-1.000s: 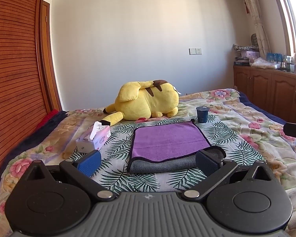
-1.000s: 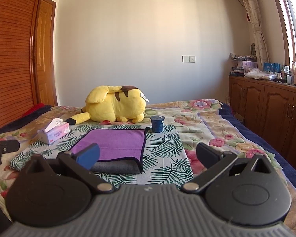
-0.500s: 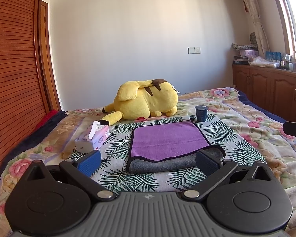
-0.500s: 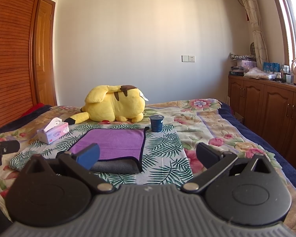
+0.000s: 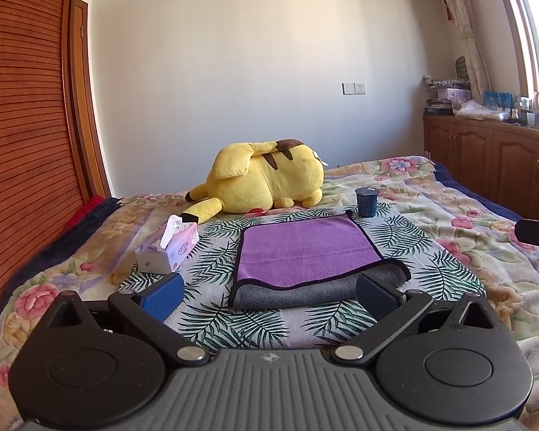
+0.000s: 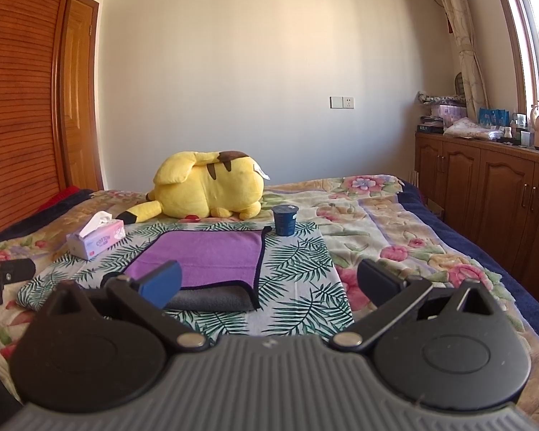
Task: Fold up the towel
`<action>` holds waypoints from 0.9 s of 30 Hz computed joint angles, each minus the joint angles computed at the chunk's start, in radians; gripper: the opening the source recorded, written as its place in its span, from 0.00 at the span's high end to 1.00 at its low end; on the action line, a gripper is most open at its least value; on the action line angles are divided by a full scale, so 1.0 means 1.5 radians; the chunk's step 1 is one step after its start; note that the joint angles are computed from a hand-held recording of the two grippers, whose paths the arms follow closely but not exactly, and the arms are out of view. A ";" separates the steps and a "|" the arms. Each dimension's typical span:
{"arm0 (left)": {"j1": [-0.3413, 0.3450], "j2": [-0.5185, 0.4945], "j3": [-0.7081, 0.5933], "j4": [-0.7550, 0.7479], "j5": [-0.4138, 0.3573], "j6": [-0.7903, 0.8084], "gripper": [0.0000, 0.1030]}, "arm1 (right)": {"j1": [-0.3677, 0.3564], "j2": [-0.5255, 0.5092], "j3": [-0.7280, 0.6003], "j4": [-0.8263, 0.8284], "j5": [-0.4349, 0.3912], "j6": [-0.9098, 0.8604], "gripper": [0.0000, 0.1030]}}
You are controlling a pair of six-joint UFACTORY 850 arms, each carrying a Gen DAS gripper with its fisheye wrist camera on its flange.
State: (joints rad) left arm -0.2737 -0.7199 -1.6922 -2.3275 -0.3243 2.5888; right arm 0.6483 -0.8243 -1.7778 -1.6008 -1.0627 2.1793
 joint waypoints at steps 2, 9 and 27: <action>0.000 0.000 0.001 -0.001 0.000 0.001 0.16 | 0.000 0.000 0.000 0.000 0.001 0.000 0.00; -0.001 -0.010 -0.015 0.038 0.008 -0.039 0.16 | -0.004 -0.011 -0.020 0.003 0.017 -0.018 0.00; 0.002 -0.104 -0.177 0.368 0.044 -0.361 0.16 | -0.031 -0.037 -0.073 0.017 0.096 -0.066 0.00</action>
State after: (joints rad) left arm -0.2712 -0.8752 -1.9572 -1.7755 -0.2585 2.0479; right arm 0.6012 -0.8799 -1.8878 -1.5760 -0.9193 2.0802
